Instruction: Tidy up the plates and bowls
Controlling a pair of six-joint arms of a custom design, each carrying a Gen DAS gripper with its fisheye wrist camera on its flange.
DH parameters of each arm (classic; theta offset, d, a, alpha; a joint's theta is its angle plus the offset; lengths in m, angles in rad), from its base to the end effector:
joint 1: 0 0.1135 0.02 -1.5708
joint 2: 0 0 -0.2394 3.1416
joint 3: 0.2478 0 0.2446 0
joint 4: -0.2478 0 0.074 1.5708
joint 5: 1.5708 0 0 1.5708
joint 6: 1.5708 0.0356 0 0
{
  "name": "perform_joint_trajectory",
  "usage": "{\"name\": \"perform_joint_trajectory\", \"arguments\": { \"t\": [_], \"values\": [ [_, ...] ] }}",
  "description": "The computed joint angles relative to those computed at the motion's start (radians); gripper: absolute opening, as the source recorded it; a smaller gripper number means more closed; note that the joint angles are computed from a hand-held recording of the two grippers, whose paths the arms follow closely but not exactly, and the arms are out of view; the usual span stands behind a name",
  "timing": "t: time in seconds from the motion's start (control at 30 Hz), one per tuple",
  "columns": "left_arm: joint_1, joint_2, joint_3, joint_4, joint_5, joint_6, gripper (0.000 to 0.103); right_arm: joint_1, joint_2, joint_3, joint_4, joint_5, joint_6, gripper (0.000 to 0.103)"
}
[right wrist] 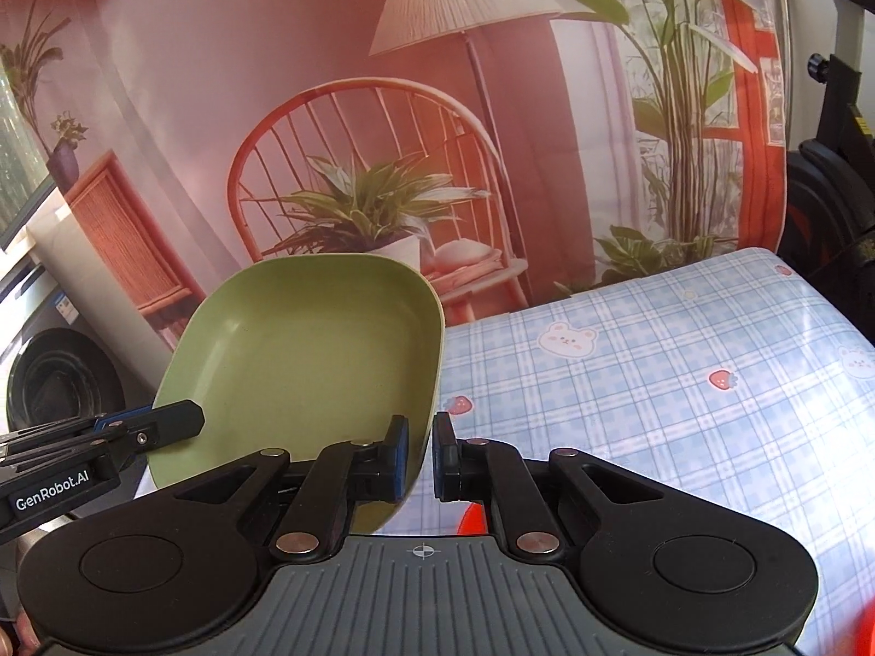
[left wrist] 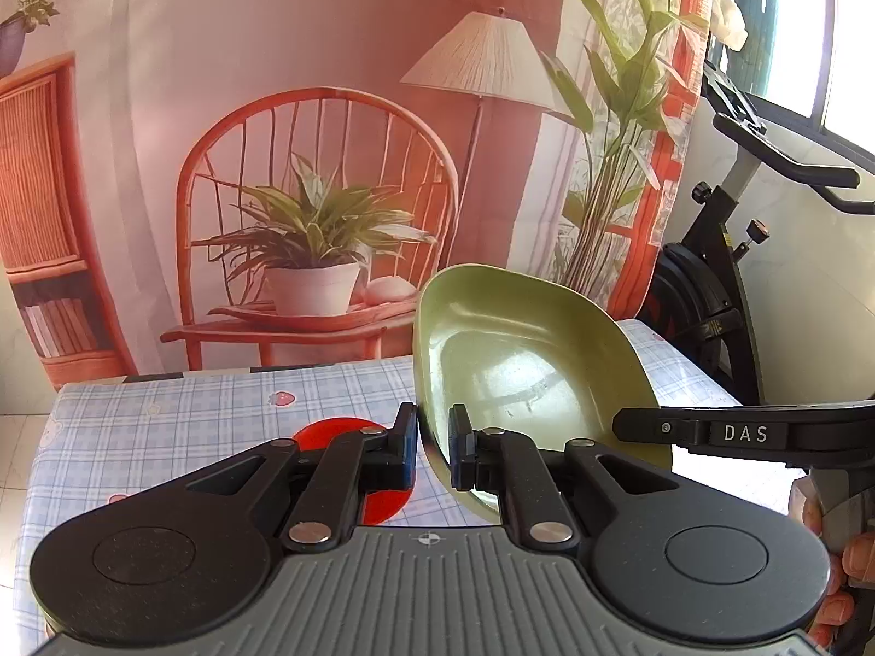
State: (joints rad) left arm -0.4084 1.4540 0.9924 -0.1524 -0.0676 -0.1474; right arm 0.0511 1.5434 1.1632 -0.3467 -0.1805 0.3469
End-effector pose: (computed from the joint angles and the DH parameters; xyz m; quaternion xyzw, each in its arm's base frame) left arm 0.2952 -0.1251 0.2363 0.1000 0.8817 -0.0974 0.4507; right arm 0.3366 0.0236 0.2481 0.0974 0.9041 0.1612 0.3836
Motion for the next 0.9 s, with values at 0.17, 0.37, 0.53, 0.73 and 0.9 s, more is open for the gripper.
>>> {"name": "perform_joint_trajectory", "arguments": {
  "t": [0.17,0.37,0.53,0.73,0.9],
  "values": [
    [0.001,-0.129,-0.119,-0.017,-0.002,-0.004,0.013,0.028,-0.092,-0.116,0.018,-0.012,0.035,0.009],
    [-0.009,-0.267,-0.223,-0.036,-0.009,-0.038,0.013,0.052,-0.243,-0.253,0.026,-0.015,0.094,0.009],
    [-0.034,-0.356,-0.231,-0.131,-0.016,-0.047,0.014,0.056,-0.345,-0.3,-0.011,-0.023,0.115,0.01],
    [-0.076,-0.497,-0.295,-0.198,-0.03,-0.077,0.014,0.058,-0.502,-0.375,-0.059,-0.035,0.096,0.01],
    [-0.052,-0.608,-0.414,-0.219,0.034,-0.146,0.014,0.082,-0.616,-0.49,-0.068,-0.044,0.137,0.01]
  ]
}}
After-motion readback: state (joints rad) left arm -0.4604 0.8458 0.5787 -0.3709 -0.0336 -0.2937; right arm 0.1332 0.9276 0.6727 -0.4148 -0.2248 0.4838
